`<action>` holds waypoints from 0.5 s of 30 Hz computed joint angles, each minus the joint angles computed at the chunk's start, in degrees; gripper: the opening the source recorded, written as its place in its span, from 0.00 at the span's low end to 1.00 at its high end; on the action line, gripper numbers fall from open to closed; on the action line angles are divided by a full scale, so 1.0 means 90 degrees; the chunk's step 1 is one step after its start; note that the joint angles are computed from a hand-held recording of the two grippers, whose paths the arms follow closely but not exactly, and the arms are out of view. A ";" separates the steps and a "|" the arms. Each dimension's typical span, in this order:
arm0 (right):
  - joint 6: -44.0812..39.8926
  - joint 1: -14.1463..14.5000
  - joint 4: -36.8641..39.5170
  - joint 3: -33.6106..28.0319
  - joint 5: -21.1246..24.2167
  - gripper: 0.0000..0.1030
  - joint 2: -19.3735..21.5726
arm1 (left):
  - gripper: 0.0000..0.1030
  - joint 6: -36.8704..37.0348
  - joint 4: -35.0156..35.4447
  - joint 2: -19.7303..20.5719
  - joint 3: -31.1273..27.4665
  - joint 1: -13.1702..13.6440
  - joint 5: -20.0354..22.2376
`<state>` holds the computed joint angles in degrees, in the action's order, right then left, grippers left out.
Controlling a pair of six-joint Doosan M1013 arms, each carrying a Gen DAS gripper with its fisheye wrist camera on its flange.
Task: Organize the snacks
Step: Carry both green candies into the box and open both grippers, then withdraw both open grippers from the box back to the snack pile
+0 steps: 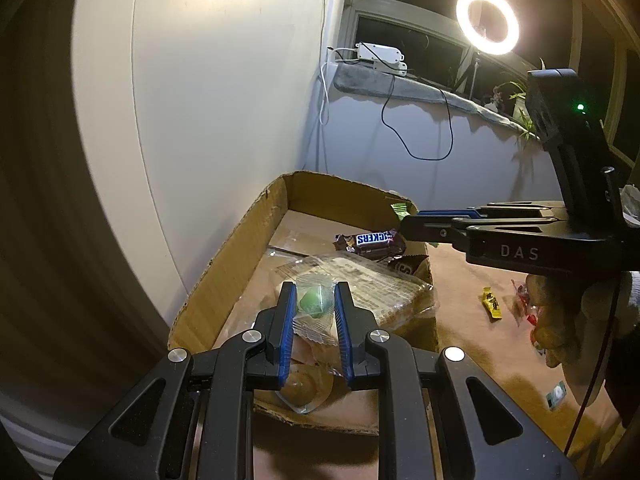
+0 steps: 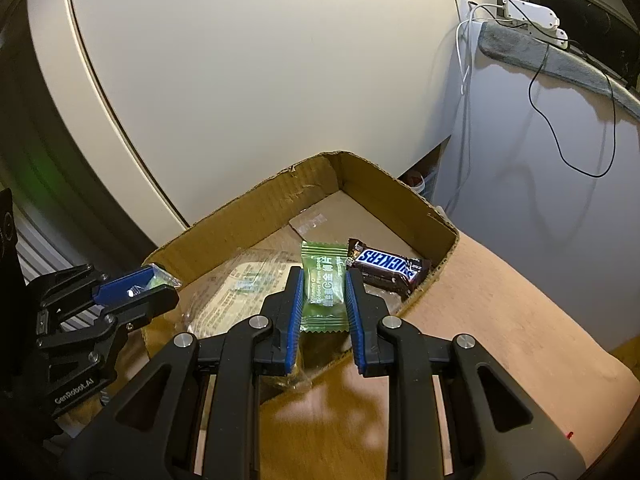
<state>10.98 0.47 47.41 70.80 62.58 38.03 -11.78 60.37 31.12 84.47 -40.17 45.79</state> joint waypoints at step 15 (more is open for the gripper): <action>0.0001 0.0060 -0.0029 -0.0097 0.0039 0.22 0.0068 | 0.28 0.0009 0.0002 0.0040 -0.0072 -0.0017 0.0180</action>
